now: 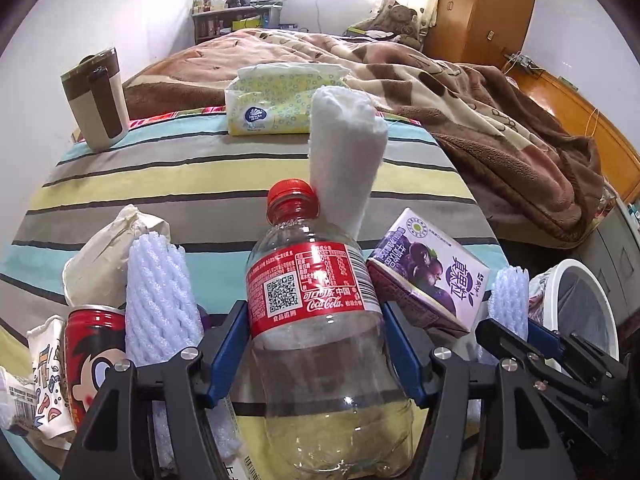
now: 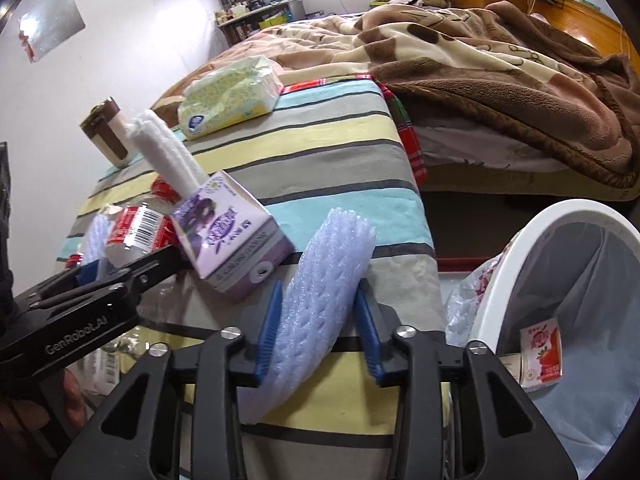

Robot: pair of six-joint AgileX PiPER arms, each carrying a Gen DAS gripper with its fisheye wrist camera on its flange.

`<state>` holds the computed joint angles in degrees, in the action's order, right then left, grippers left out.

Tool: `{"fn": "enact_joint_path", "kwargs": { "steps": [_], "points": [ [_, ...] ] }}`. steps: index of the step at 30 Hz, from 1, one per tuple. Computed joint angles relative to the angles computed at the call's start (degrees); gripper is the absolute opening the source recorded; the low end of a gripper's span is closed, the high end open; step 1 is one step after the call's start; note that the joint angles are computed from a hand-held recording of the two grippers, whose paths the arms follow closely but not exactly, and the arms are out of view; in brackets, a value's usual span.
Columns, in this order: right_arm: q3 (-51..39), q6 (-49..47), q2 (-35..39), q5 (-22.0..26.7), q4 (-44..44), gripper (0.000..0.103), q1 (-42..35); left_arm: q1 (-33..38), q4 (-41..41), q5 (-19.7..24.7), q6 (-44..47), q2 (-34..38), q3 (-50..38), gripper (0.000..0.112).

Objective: Collect trash
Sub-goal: 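Carry the water bottle with the left tool over the wastebasket while the right tool carries the foam net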

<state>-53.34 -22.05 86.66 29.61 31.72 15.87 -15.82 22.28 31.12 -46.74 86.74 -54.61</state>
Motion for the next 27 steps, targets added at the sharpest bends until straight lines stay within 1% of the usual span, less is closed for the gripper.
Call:
{"fn": "enact_joint_path", "kwargs": {
  "steps": [2, 3, 5, 8, 17, 20, 23, 27],
  "points": [
    [0.7, -3.8, -0.4, 0.3, 4.0, 0.029, -0.8, 0.1, 0.2, -0.6, -0.5, -0.7, 0.7, 0.065],
    [1.0, -6.0, -0.6, 0.6, 6.2, 0.028, -1.3, 0.4, 0.0, -1.5, -0.7, -1.5, 1.6, 0.065],
    [1.6, -7.9, -1.1, 0.6, 8.0, 0.027, -1.6, 0.6, -0.3, -2.4, -0.8, -2.8, 2.7, 0.065],
    [2.5, -11.3, -1.9, 0.6, 11.6, 0.026, -2.0, 1.1, -2.0, -4.0, -0.2, -4.9, 4.6, 0.065],
    [6.5, -20.1, -7.3, 0.5, 20.4, 0.026, -3.2, -1.6, 1.2, -5.2, -5.5, -13.5, 10.2, 0.065],
    [7.8, -22.4, -9.2, 1.2, 22.7, 0.026, -4.2, -4.4, 6.2, -4.1, -11.1, -17.5, 12.0, 0.065],
    [8.8, -23.8, -11.3, 1.8, 23.9, 0.026, -5.0, -6.4, 7.3, -2.8, -12.8, -20.8, 13.0, 0.065],
    [9.8, -24.8, -13.9, 2.8, 24.6, 0.026, -6.2, -10.4, 11.4, 0.5, -17.8, -24.0, 13.3, 0.065]
  ]
}}
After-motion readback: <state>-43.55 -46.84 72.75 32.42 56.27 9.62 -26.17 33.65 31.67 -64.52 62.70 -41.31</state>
